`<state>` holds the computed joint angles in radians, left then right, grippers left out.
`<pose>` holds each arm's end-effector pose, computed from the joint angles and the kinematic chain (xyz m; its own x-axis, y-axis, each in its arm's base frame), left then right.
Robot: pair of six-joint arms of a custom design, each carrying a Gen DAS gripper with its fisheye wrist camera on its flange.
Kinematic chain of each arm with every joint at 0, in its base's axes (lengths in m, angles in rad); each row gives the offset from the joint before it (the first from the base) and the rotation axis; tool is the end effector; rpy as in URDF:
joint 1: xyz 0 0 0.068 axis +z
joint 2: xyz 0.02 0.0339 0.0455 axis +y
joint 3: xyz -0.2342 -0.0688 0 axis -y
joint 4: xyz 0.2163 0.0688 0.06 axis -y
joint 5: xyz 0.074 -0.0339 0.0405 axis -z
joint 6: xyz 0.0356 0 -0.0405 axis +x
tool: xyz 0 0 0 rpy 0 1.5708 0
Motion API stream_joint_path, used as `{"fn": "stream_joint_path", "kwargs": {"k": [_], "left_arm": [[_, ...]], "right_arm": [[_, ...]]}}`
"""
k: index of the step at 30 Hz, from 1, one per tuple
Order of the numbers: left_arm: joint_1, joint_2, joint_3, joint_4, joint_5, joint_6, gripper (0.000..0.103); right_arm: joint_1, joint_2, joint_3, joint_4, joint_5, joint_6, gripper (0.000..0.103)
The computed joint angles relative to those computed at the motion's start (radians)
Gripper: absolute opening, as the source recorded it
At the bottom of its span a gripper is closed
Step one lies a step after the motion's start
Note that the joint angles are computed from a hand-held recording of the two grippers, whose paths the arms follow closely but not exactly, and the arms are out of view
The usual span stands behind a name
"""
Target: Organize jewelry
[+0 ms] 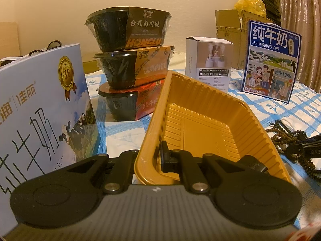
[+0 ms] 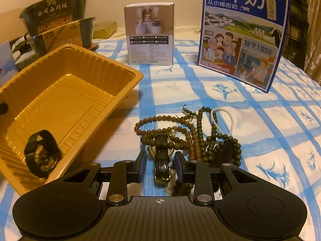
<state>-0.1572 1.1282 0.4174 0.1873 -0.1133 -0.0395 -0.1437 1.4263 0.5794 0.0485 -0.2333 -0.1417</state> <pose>0.2154 -0.0301 0.1748 -0.4957 0.0388 -0.8676 0.0393 0.9990 0.0223 0.2489 -0.0277 0.1451 -0.6989 -0.0377 -0.7142 -0.1203 0.9906 0.0654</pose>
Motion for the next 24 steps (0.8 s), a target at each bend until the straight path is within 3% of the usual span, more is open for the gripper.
{"fn": "stream_joint_path", "kwargs": {"k": [5,7,18,24], "left_arm": [[0.002,0.0,-0.001,0.001,0.003,0.003,0.008],[0.003,0.0,-0.002,0.002,0.004,0.002,0.008],[0.001,-0.005,-0.009,0.006,0.003,-0.003,0.008],[0.001,-0.005,-0.009,0.006,0.003,-0.004,0.008]], "right_arm": [[0.008,0.03,0.026,-0.025,0.006,-0.024,0.029],[0.001,0.004,0.018,-0.042,-0.006,-0.023,0.016],[-0.111,-0.183,0.073,-0.295,-0.277,0.086,0.016],[-0.102,-0.272,0.077,-0.303,-0.375,0.174,0.016]]}}
